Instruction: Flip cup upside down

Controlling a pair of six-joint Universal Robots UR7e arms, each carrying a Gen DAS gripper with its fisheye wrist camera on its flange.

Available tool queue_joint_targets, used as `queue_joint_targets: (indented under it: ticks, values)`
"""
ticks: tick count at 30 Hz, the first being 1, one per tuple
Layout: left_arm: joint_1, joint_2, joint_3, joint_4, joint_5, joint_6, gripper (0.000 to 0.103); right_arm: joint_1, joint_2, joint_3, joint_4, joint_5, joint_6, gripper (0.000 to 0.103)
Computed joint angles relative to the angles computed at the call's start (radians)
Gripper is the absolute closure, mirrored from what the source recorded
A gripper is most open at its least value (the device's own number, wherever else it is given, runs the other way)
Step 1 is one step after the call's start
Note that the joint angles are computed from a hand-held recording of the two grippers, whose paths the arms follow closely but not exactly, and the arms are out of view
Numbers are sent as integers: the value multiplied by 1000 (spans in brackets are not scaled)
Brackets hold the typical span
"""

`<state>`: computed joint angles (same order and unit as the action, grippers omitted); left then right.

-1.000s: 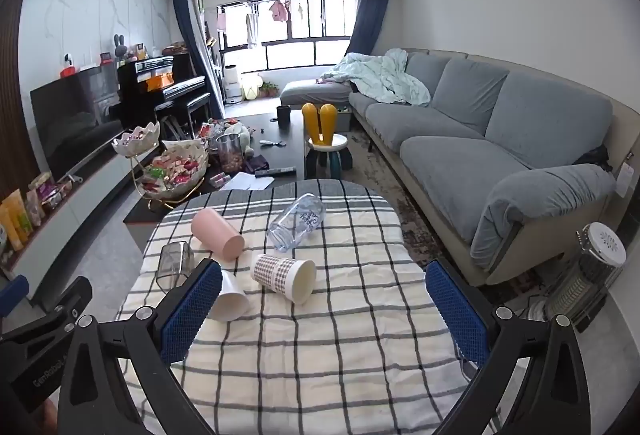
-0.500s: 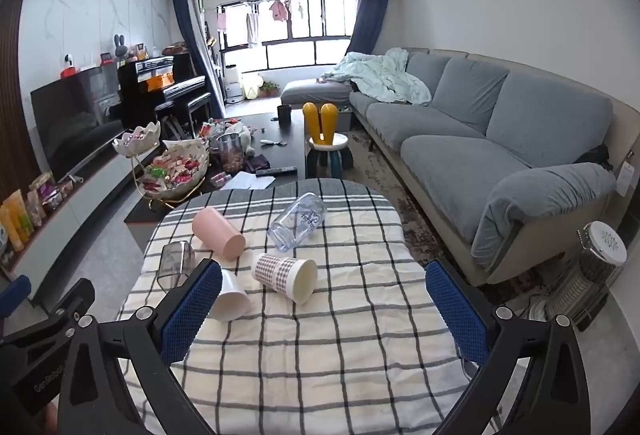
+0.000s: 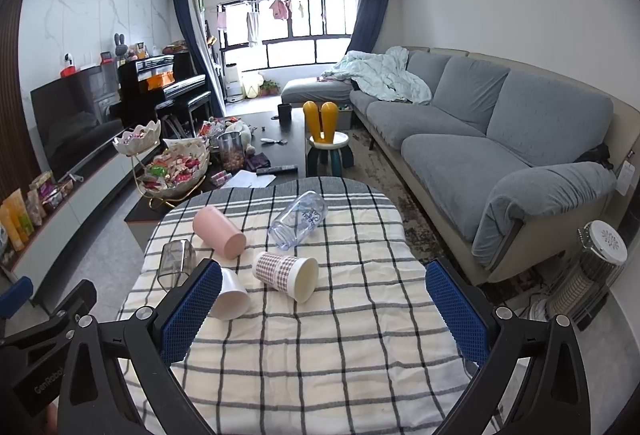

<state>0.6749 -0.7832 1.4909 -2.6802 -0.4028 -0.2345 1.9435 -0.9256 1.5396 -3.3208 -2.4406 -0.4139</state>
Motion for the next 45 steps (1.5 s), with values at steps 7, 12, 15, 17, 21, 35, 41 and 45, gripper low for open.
queue_joint_targets:
  ticks: [7,12,15,17,21,35,41,45]
  values:
    - [4,-2,1,6,-11,-4,0,-1,2,-4,5,1,1,1]
    - [6,-6,2,17,-12,-14,0,1,-4,6,8,-2,8,1]
    - [8,-7,1,20,-14,-18,0,1,-4,8,12,-3,11,1]
    - [7,-10,5,22,-11,-21,0,0,9,5,6,-1,14,1]
    - [8,-11,5,25,-13,-24,0,0,8,6,8,-1,15,1]
    - [10,-15,8,36,-12,-34,0,-1,7,6,9,0,18,1]
    - [19,-15,7,42,-7,-40,0,-2,21,-8,13,5,12,1]
    - [26,-8,-12,63,-7,-46,0,-2,25,-12,21,5,14,1]
